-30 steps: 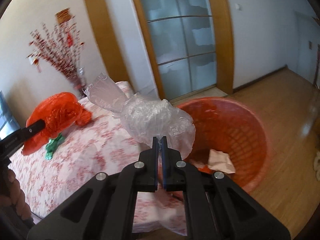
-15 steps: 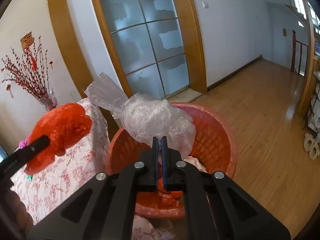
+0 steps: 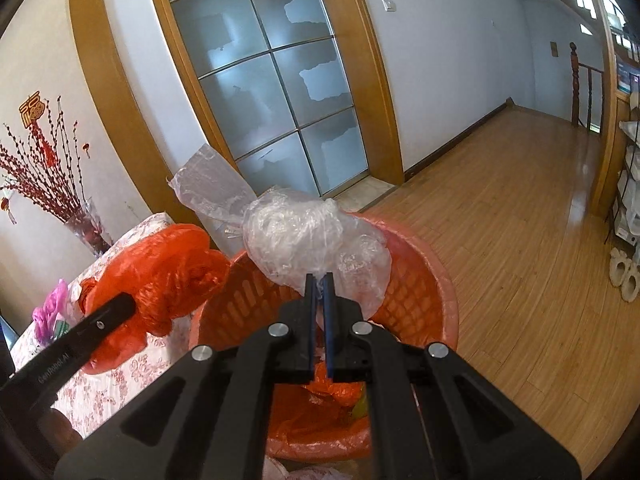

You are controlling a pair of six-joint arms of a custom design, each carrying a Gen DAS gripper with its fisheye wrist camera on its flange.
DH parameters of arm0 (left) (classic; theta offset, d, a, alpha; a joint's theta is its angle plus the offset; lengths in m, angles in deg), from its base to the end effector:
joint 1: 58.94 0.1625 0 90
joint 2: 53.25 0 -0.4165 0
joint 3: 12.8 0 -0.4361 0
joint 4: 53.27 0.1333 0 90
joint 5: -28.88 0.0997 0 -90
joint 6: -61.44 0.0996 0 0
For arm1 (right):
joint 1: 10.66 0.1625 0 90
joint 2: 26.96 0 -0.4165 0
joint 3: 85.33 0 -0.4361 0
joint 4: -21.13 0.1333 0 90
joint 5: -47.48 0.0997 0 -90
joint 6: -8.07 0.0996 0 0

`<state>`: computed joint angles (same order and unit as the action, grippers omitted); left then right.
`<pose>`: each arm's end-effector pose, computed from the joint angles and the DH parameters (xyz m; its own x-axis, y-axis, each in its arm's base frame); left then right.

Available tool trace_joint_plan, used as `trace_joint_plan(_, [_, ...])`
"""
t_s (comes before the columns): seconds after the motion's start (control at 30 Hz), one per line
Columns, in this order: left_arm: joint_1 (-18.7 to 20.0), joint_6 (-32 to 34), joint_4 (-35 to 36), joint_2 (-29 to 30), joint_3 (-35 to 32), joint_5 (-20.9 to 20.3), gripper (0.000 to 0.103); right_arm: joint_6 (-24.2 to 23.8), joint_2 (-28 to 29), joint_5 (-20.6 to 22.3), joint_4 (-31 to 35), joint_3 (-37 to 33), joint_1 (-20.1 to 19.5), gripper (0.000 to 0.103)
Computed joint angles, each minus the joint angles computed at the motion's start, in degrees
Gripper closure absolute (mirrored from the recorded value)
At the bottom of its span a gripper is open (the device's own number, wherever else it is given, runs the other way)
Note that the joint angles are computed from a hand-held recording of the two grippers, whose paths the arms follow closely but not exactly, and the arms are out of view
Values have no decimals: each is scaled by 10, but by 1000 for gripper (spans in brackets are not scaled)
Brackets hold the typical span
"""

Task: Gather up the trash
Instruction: 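Carry the orange and clear bags over the wastebasket and open both grippers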

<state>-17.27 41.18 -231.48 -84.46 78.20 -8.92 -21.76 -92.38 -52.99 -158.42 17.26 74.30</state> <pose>-0.3763 -0.6187 -0.0048 -0.8733 -0.0075 -0.4871 0.3779 0.6205 -0.6871 0.0568 -0.6668 0.2970 -0.8655 -0.1031 0.4902 -0.4344 0.6418 -0.6320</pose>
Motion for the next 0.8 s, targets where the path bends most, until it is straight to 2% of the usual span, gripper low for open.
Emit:
trace_joint_plan(0.13, [8,-14,25,10,-17,-23,95,9,4,5,18,-13,-5,93])
trace_joint_plan(0.2, [14,-29,49,11,-22,-36,92,17,4,10,30,-17,-9,89])
trace_joint_plan(0.27, [20,-40,61,10,-22,-42,72,23,7,11,39,-23,-12,79])
trace_joint_plan(0.33, [22,-50,67,9,-19,-38,61,26,9,4,39,-24,-15,78])
trace_joint_plan(0.43, [23,-63,75,3,-9,-34,57,28,9,-4,35,-23,-17,74])
trace_joint_plan(0.53, [21,-74,88,-3,-2,-16,54,22,8,-12,24,-17,-18,70])
trace_joint_plan(0.8, [10,-119,134,-38,47,59,39,3,4,-16,2,-3,-13,44])
